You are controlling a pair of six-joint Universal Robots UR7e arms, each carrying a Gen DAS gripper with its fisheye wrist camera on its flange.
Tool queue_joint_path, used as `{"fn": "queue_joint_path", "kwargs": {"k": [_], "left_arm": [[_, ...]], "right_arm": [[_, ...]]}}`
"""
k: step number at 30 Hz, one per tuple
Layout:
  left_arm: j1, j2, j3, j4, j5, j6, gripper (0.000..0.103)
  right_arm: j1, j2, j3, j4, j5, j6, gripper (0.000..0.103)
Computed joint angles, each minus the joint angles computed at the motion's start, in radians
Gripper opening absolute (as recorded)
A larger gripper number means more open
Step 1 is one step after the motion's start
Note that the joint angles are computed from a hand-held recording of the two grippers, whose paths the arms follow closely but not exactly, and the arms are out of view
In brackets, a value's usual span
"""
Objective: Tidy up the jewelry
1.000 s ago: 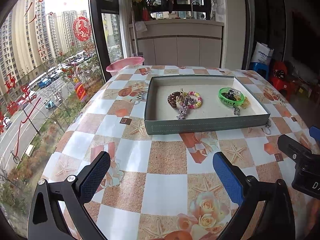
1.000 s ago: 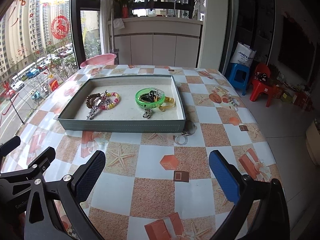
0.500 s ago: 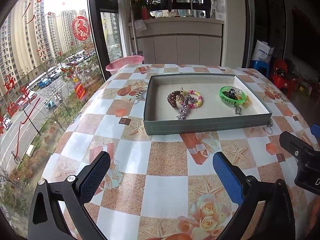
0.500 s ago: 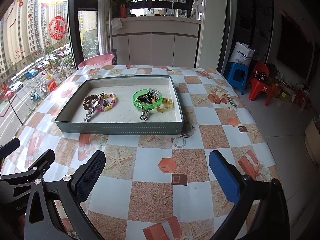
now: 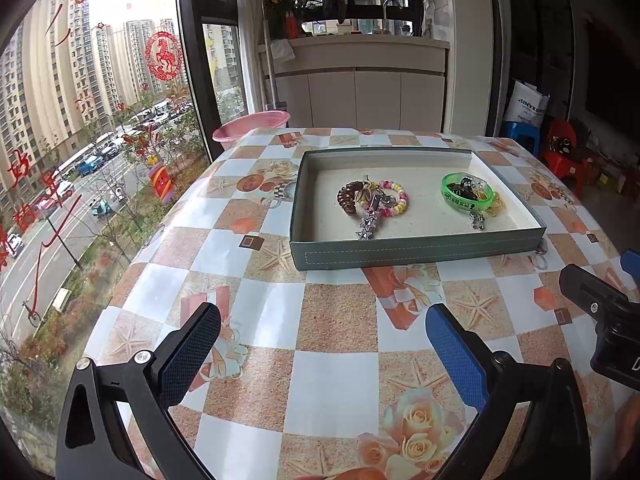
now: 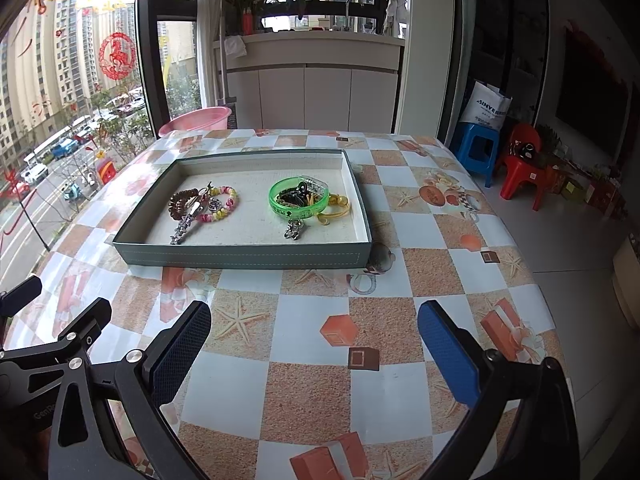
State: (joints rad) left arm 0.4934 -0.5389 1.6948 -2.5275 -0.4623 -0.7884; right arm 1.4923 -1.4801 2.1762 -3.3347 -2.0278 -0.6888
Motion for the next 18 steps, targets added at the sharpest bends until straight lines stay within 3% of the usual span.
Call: {"fn": "queue_joint_path", "kwargs": {"k": [18], "left_arm": [[0.001,0.001,-0.001,0.003,-0.002,-0.003,0.103]], "right_arm": [[0.000,0.002,0.003,-0.002,0.009,-0.001,0.103]]}}
